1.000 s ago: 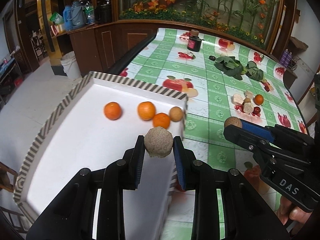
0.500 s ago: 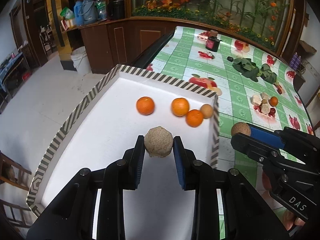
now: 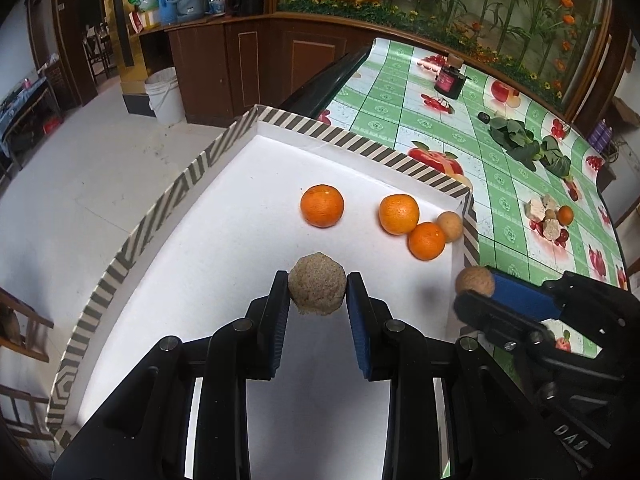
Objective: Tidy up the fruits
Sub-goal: 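Carry the tan ball and brown fruit in both grippers over the tray, then open both grippers to release the tan ball and brown fruit into the tray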
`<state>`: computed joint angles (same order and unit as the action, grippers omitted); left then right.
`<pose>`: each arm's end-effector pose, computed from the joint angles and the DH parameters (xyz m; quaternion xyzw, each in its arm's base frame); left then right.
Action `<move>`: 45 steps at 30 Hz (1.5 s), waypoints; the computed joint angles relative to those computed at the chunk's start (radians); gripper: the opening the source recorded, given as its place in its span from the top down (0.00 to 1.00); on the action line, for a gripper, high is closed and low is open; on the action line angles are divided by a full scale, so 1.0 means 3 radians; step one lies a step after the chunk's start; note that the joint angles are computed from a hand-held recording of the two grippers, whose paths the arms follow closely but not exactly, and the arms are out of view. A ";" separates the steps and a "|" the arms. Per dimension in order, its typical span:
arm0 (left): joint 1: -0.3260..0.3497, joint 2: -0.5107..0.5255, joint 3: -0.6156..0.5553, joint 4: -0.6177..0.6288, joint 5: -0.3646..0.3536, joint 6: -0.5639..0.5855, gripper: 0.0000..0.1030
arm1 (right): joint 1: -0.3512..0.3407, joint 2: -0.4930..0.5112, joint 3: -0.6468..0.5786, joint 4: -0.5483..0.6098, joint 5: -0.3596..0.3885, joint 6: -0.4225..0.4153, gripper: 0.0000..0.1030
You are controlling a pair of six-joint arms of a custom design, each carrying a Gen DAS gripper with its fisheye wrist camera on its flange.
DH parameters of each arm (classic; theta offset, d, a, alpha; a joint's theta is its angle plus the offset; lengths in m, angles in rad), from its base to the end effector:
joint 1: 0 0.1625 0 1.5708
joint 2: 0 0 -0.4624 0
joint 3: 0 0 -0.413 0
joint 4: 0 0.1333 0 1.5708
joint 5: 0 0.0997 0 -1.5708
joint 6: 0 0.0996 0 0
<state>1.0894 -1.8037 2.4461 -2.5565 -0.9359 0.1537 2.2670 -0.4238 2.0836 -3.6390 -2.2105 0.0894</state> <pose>0.0108 -0.3947 0.3230 0.2416 0.9059 -0.2103 0.2770 0.3825 -0.3424 -0.0925 0.2169 -0.9062 0.2957 0.2108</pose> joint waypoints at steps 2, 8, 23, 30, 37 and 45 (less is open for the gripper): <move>0.0018 0.0043 -0.0029 0.0010 -0.0034 -0.0010 0.73 | -0.0025 0.0010 -0.0032 0.0062 -0.0001 -0.0023 0.80; 0.0071 0.0206 -0.0130 0.0016 -0.0084 -0.0058 0.73 | -0.0079 0.0030 -0.0119 0.0211 0.0040 -0.0086 0.80; 0.0200 0.0527 -0.0235 -0.0107 0.0028 -0.0097 0.73 | -0.0228 0.0120 -0.0322 0.0547 0.0042 -0.0165 0.79; 0.0211 0.0546 -0.0254 -0.0079 0.0056 -0.0100 0.70 | -0.0205 0.0136 -0.0372 0.0704 -0.0011 -0.0271 0.79; 0.0234 0.0474 -0.0258 -0.0064 0.0068 -0.0183 0.46 | -0.0154 0.0074 -0.0223 0.0568 0.0042 -0.0197 0.78; 0.0037 0.0209 -0.0080 -0.0100 0.0155 -0.0204 0.46 | -0.0100 -0.0032 0.0030 0.0155 0.0124 -0.0063 0.78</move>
